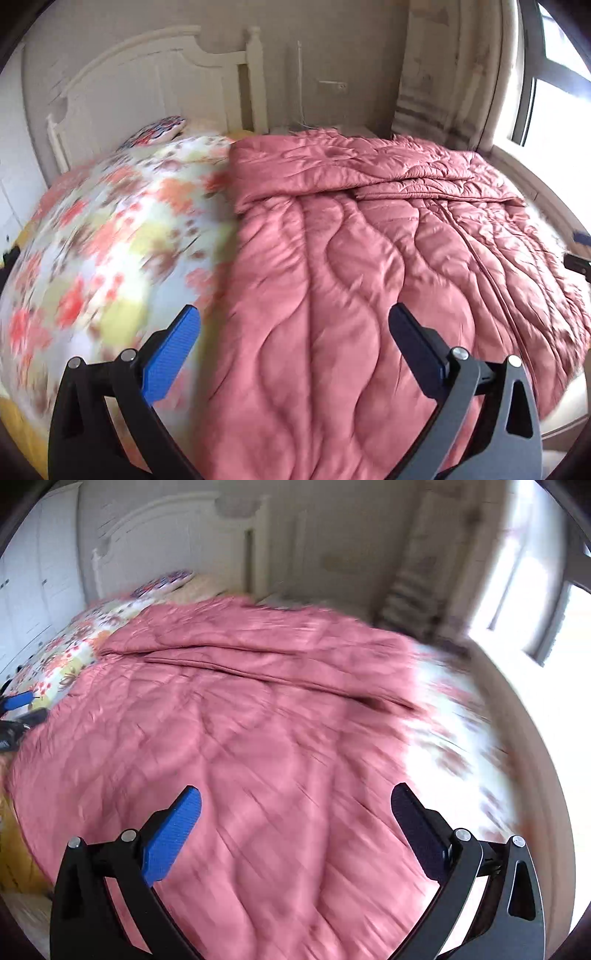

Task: Fold large clothes

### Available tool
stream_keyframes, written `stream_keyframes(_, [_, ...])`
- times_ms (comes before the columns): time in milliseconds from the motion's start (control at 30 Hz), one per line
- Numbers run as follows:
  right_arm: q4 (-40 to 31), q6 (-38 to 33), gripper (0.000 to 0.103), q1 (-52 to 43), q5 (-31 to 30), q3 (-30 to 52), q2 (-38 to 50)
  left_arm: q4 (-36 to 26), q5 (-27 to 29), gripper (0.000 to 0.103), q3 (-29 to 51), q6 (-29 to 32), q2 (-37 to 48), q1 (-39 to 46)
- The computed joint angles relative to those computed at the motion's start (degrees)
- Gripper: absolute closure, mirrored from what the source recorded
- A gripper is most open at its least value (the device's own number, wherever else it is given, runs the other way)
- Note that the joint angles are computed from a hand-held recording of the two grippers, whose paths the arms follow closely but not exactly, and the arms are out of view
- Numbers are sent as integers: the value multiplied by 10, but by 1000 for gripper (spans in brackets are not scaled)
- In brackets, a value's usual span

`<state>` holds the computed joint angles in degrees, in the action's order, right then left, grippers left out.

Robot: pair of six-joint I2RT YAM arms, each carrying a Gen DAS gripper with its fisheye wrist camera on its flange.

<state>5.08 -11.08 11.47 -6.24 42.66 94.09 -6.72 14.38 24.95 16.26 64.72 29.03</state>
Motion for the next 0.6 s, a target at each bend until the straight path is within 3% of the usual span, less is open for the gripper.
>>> stream_keyframes(100, [39,-15,5,-134,-97,-99,-57,-55,126,2,-13,64,-21,137])
stream_keyframes(133, [49,-19,5,-200,-157,-130,-64,-71,160,2,-17,91,-17,176])
stream_keyframes(267, [68,-50,6,-363,-289,-169,-22,-62,204,2,-32,163,38,253])
stream_keyframes(400, [112,-47,17,-398,-330,-200,4,-62,252,2,-41,199,85,300])
stream_keyframes(600, [139,-15,17,-356,-325,-197,32,-52,286,2,-70,216,82,325])
